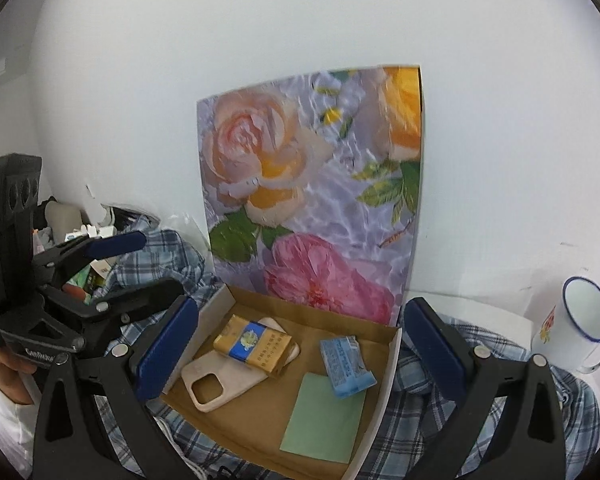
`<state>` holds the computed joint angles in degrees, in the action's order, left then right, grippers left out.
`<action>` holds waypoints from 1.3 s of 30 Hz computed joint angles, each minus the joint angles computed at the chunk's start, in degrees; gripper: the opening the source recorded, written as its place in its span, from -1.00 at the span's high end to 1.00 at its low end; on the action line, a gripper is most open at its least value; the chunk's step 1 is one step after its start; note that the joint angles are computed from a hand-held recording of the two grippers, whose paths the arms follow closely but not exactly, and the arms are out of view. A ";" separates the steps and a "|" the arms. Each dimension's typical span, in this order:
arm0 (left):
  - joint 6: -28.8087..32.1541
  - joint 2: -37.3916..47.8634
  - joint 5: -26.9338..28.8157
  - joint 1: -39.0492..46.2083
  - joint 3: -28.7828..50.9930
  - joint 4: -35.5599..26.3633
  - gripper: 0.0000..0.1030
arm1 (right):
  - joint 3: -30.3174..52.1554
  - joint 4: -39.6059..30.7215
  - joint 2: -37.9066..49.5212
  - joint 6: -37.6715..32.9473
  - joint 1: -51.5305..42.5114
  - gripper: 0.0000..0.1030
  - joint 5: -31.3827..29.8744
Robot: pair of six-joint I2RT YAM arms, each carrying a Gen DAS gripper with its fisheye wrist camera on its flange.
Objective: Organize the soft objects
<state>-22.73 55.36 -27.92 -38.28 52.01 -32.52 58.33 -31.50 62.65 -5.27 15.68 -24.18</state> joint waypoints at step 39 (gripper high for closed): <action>-17.92 -5.54 -28.20 -40.77 12.67 -26.70 -1.00 | 8.05 -23.85 -23.44 -10.98 -10.52 -0.99 -15.27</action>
